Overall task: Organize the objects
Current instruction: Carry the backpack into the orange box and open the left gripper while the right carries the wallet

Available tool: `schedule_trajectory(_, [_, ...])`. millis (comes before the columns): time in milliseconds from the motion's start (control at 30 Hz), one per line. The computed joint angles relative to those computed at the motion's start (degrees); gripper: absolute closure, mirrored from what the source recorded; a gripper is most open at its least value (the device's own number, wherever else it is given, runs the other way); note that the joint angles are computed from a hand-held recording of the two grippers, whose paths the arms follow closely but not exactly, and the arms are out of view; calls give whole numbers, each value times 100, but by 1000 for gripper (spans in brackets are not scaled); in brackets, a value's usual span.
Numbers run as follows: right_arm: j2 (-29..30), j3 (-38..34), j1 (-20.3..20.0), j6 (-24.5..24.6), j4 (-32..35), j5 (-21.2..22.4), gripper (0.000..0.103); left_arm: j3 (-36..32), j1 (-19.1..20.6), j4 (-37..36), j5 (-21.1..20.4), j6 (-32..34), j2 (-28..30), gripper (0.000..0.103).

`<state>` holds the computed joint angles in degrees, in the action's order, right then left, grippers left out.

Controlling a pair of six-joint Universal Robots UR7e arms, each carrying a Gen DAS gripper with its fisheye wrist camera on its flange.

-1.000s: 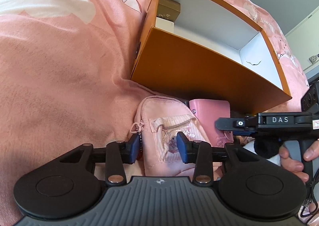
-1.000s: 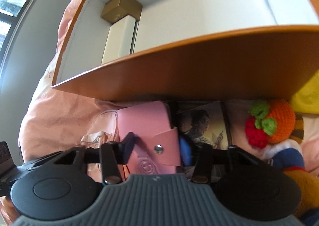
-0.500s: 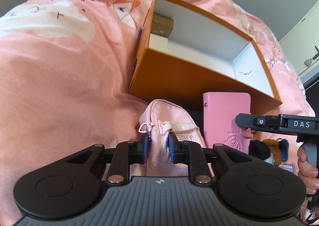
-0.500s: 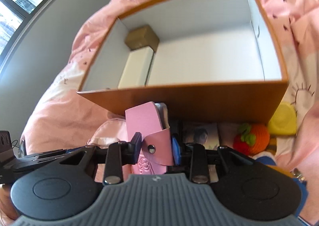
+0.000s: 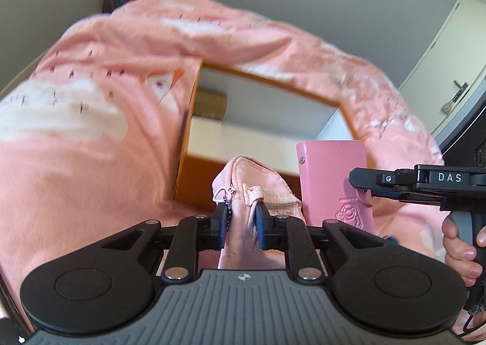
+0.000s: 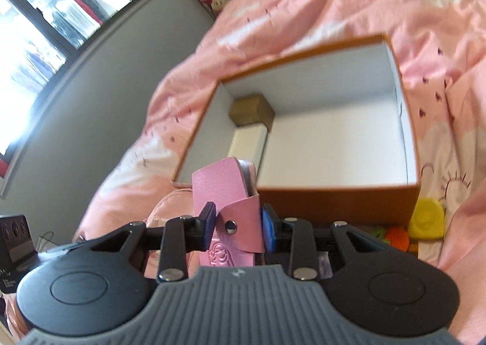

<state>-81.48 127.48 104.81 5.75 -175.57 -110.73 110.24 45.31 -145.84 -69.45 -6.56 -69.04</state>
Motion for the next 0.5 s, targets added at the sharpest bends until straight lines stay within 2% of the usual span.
schedule_trajectory(267, [-133, -182, 198, -286, -433, -181, 69, -292, -148, -683, -110, 402, 285, 82])
schedule_trajectory(500, [-37, -431, 112, -367, -798, -299, 69, -1088, -14, -961, -284, 703, 992, 82])
